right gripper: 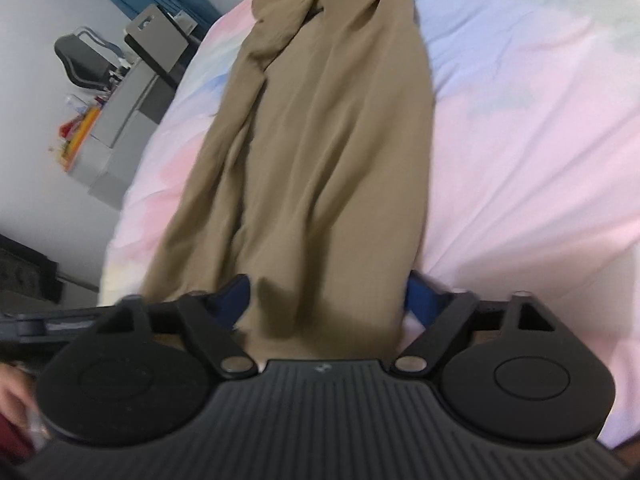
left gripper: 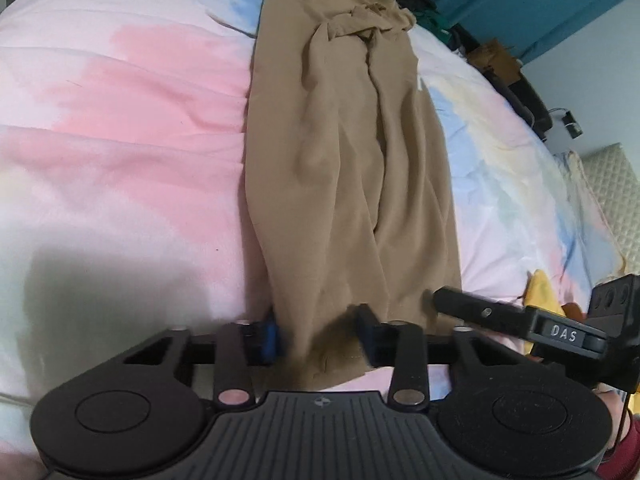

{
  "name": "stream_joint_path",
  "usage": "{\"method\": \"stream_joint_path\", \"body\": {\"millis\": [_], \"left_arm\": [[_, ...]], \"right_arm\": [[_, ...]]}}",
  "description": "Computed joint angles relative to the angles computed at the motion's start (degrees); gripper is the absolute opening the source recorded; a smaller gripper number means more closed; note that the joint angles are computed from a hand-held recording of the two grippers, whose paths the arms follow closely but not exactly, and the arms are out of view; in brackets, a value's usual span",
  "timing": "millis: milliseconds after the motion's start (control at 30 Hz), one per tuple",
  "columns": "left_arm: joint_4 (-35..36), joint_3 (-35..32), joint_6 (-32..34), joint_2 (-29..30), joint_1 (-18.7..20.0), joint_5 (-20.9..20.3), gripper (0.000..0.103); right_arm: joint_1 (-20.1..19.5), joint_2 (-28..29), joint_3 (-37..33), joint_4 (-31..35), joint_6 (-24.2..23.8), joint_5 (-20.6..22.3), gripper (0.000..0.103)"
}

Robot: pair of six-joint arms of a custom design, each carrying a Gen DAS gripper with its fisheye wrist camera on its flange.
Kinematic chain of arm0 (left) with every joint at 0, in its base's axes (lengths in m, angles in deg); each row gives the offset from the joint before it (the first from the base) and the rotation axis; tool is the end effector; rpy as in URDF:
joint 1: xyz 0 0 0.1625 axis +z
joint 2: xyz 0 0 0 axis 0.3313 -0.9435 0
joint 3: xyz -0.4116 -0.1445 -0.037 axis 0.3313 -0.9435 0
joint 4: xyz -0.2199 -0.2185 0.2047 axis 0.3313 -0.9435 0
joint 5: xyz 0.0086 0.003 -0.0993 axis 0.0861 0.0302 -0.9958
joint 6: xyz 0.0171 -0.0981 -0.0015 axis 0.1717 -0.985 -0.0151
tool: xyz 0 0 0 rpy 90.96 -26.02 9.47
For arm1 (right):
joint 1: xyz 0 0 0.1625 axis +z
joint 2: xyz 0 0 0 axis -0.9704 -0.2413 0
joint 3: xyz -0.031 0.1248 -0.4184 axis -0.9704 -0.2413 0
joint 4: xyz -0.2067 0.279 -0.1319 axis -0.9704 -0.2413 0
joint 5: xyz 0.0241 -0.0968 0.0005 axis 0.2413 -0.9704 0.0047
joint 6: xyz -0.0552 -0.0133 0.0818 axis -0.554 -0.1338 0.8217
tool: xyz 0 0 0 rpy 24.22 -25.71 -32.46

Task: Fold clothes
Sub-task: 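Pull the hem with the left gripper to align the long folded strip, then grasp the strip hem with both grippers and fold it toward the collar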

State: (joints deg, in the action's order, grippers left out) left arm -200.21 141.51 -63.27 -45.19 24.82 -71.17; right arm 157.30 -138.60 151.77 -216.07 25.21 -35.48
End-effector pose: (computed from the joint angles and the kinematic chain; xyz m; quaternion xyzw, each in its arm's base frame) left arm -0.3176 -0.5602 0.0735 0.0104 0.9670 -0.2224 0.1242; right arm 0.0404 -0.6059 0.3063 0.0582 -0.9788 0.1904 0.0477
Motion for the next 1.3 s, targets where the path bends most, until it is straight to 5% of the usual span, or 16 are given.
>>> {"method": "stream_joint_path", "body": {"millis": [100,233,267,433,567,767,1067,1167,1300], "left_arm": [[-2.0,0.6,-0.6,-0.1,-0.1,0.6,0.014],[-7.6,3.2,0.4,-0.6,-1.2,2.3,0.008],[-10.0,4.3,0.6,-0.9,-1.6,2.8,0.008],[-30.2,10.2,1.9,-1.5,-2.8,3.5,0.006],[-38.7,10.0,3.9,-0.7,-4.8,5.1,0.005],[-40.6,6.0,10.5,-0.9,-9.8,9.2,0.004],[-41.1,12.2,10.3,-3.6,-20.9,16.9,0.004],[-43.2,12.2,7.9,-2.3,-21.2,17.3,0.004],[-40.5,6.4,11.7,-0.1,-18.4,18.4,0.005]], "right_arm": [[-0.5,-0.5,-0.1,4.3,1.7,1.2,0.066],[0.8,0.4,-0.9,4.0,2.4,-3.9,0.013],[0.8,0.2,-1.3,4.4,2.8,-3.8,0.011],[2.2,-3.7,-0.4,-1.2,-0.8,-0.6,0.01],[3.1,-7.2,-2.1,-2.7,-1.4,5.1,0.01],[4.1,-11.1,-3.3,-3.9,-3.0,10.8,0.01],[0.6,-21.2,4.2,-2.1,-6.7,20.2,0.009],[-0.6,-21.5,4.6,-2.6,-5.6,22.1,0.01],[1.6,-14.6,0.2,-8.0,-3.0,19.2,0.01]]}}
